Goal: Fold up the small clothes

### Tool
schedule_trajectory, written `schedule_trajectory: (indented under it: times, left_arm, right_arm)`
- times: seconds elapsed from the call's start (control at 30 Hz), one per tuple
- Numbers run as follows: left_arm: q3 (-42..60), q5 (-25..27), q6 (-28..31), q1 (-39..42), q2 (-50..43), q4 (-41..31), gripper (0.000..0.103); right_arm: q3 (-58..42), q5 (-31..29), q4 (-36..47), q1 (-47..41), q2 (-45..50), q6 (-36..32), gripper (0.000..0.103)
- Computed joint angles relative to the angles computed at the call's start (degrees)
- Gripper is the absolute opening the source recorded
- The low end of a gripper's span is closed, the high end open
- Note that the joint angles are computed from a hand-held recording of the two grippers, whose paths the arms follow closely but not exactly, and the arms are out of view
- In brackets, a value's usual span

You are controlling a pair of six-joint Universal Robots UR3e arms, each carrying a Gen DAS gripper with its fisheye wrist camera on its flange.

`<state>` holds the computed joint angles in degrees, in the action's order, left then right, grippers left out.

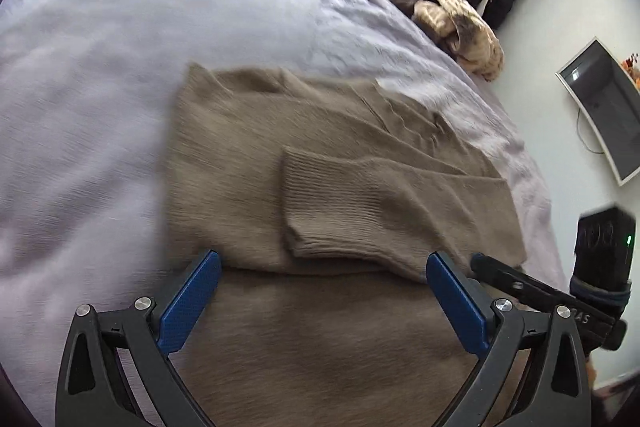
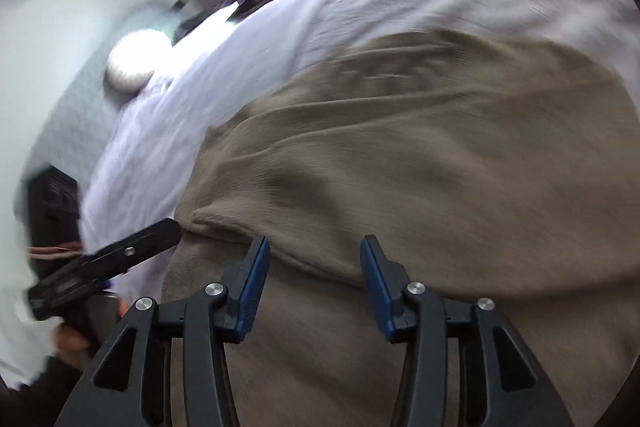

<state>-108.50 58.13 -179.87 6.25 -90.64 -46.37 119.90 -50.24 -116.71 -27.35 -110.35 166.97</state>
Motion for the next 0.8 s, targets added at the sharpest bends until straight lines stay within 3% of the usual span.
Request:
schedule_trajectory:
  times: [0.17, 0.33, 0.37, 0.43, 0.57, 0.7, 0.8]
  left_arm:
    - [3.2, -6.1, -3.5, -1.2, -4.7, -2.5, 0.103]
    - [4.7, -5.9, -10.5, -2.7, -7.5, 1.1, 0.102]
    - [4.5, -6.0, -11.8, -2.6, -7.6, 2.0, 0.098]
    - [4.7, -5.5, -13.5, -2.5, -7.4, 1.4, 0.091]
    - [0.9, -1.6, -13.8, -2.7, -0.6, -0.1, 0.091]
    - [-0.5, 9.3, -8.7, -6.2, 5.6, 4.7, 0.091]
    - [4.1, 7.4, -3.6, -6.1, 1.7, 3.6, 0.091]
  right_arm:
    - [3.2, 7.4, 29.0, -23.0, -13.4, -16.4, 0.051]
    - [4.9, 8.1, 42.1, -35.8, -17.2, -25.2, 0.051]
    - [4.8, 8.5, 45.4, -38.8, -17.3, -27.7, 0.051]
    - [5.8, 9.8, 47.4, -41.8, -17.5, -28.4, 0.051]
    - [4.9, 9.8, 52.2, -45.5, -17.2, -32.5, 0.051]
    - [5.3, 9.4, 49.5, -44.2, -16.6, -32.2, 0.051]
    - [5.4, 9.5, 48.6, -43.3, -16.9, -32.0, 0.051]
